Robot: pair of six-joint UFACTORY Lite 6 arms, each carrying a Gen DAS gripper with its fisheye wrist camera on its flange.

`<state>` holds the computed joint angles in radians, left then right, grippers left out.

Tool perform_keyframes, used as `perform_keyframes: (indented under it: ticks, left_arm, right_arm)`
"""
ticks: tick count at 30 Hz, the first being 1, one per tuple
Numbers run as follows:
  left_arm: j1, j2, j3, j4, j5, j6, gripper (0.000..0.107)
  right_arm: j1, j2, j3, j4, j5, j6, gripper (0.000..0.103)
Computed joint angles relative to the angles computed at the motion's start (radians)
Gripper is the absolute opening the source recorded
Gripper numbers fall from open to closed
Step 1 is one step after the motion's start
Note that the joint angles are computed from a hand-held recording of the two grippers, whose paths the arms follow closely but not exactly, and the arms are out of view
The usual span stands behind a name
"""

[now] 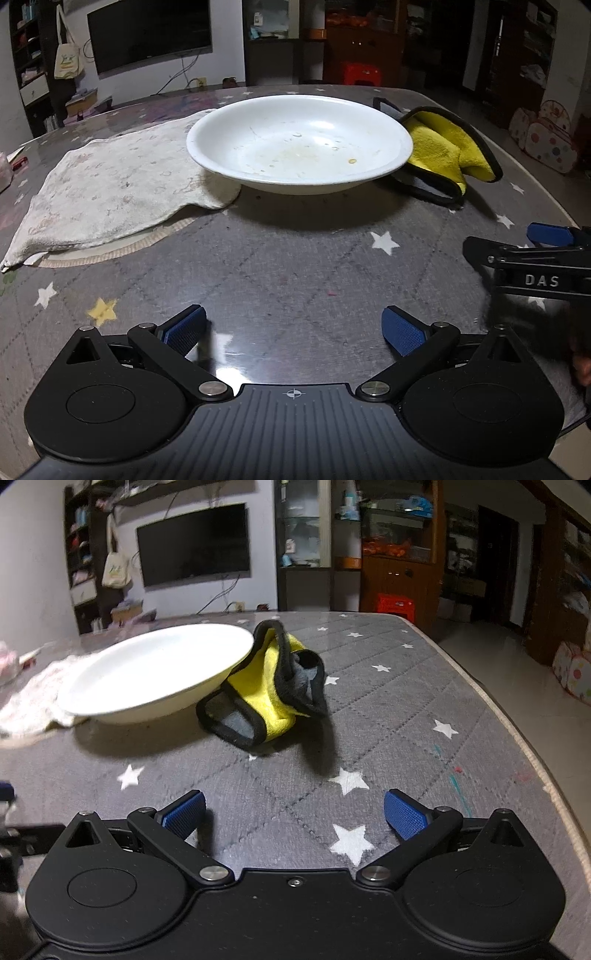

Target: Clean bowl

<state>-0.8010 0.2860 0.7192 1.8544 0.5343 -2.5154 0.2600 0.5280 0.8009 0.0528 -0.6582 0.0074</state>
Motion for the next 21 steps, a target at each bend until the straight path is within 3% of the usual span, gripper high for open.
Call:
perform_keyframes:
  ticks: [5,11,21]
  left_arm:
    - [0.050,-0.050,-0.043,0.003,0.028,0.042,0.102]
    - [0.168,-0.123,-0.098,0.048,0.072,0.103,0.102]
    - [0.452,-0.107,-0.055,0.272,0.047,0.115,0.102]
  right_arm:
    - [-0.051,-0.006,0.015,-0.081,0.033,0.021,0.103]
    - [-0.143,0.002,0.052,-0.041,0.063,-0.044,0.103]
    - [-0.224,0.128,0.284,-0.029,0.159,-0.099,0.103]
